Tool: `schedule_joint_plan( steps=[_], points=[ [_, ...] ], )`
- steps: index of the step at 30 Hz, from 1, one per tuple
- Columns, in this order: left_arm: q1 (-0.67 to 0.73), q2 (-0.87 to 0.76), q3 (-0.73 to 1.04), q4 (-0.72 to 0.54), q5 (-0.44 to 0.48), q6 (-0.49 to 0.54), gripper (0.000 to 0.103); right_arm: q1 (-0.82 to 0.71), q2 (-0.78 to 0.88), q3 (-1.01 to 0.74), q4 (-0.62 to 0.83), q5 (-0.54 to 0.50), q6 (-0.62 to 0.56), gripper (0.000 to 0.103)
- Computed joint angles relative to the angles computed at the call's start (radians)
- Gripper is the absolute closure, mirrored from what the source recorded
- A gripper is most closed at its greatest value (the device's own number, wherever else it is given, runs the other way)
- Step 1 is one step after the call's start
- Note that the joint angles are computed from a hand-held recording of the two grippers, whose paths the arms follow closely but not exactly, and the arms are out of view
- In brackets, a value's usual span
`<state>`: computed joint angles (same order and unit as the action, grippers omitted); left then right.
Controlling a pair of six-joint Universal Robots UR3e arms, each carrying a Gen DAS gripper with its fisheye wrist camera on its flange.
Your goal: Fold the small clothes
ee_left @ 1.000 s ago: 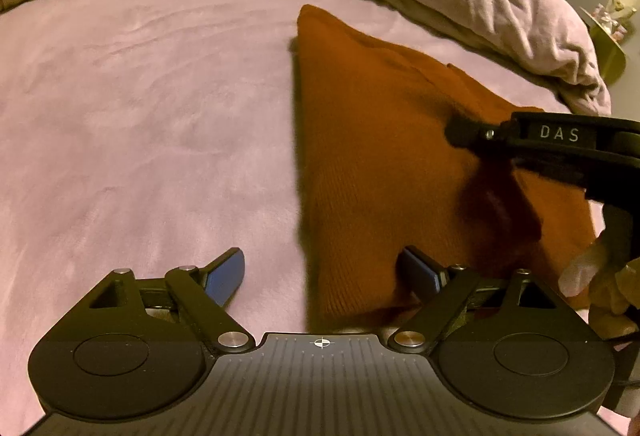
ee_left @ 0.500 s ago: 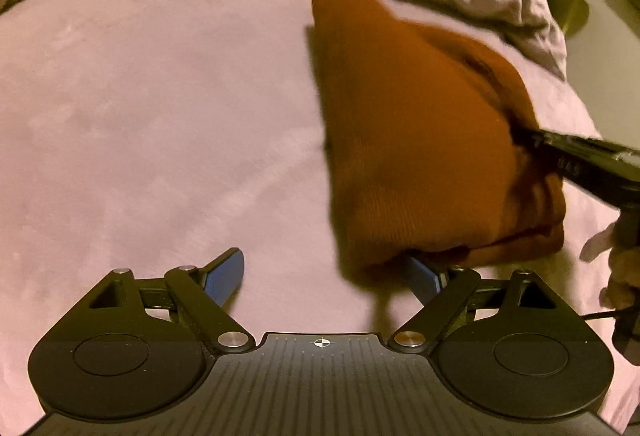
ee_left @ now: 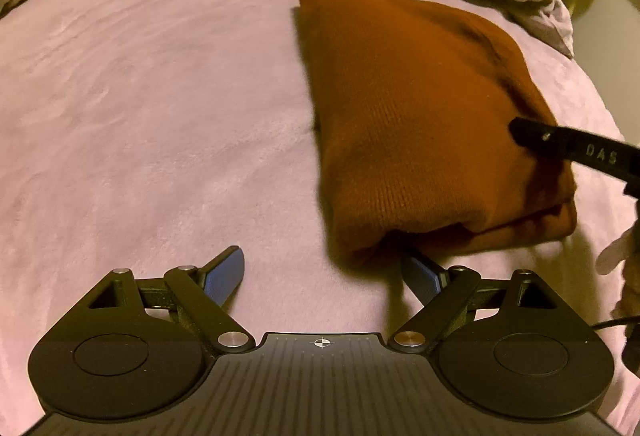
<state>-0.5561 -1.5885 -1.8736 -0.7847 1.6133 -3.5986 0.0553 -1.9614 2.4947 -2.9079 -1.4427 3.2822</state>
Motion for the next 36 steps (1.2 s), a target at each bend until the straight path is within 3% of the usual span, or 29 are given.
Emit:
schedule_joint_plan(
  steps=[2,6,8,10,11,12,13,17,19,24,27,30,34,36],
  points=[
    [-0.001,-0.006,0.012,-0.012,0.007,-0.012,0.013,0.067,0.020,-0.038,0.012,-0.084,0.029,0.087],
    [0.008,0.009,0.005,-0.029,0.033,-0.037,0.013,0.162,0.034,-0.087,0.008,-0.235,0.042,0.090],
    [0.028,0.030,-0.014,-0.032,0.010,-0.029,0.012,0.144,0.021,-0.071,0.028,-0.267,0.050,0.090],
    [0.031,0.052,-0.027,-0.038,0.015,-0.027,0.012,0.087,-0.020,-0.026,0.039,-0.217,0.036,0.088],
    [0.032,0.066,-0.038,-0.035,0.018,-0.021,0.012,0.086,-0.030,-0.025,0.051,-0.221,0.024,0.078],
    [0.035,0.078,-0.045,-0.037,0.021,-0.021,0.012,0.121,-0.019,-0.053,0.077,-0.280,0.032,0.060],
    [0.040,0.091,-0.054,-0.037,0.022,-0.031,0.012,0.153,-0.007,-0.081,0.098,-0.331,0.046,0.055],
    [0.061,0.138,-0.091,-0.033,0.000,-0.077,0.012,0.307,0.062,-0.131,-0.018,-0.462,0.029,0.053],
    [0.060,0.155,-0.101,-0.038,0.004,-0.082,0.012,0.354,0.101,-0.143,-0.092,-0.424,0.001,0.053],
    [0.059,0.196,-0.119,-0.060,0.038,-0.062,0.010,0.490,0.327,-0.252,-0.150,-0.458,-0.014,0.053],
    [0.070,0.218,-0.137,-0.064,0.048,-0.044,0.009,0.483,0.391,-0.232,-0.139,-0.440,0.002,0.051],
    [0.088,0.237,-0.159,-0.058,0.035,-0.049,0.009,0.416,0.369,-0.099,-0.276,-0.363,-0.002,0.048],
    [0.094,0.250,-0.182,-0.035,0.017,-0.057,0.009,0.372,0.248,-0.171,-0.023,-0.292,-0.010,0.046],
    [0.089,0.234,-0.175,-0.018,0.023,-0.067,0.009,0.347,0.221,-0.182,-0.026,-0.285,-0.004,0.042]
  ],
)
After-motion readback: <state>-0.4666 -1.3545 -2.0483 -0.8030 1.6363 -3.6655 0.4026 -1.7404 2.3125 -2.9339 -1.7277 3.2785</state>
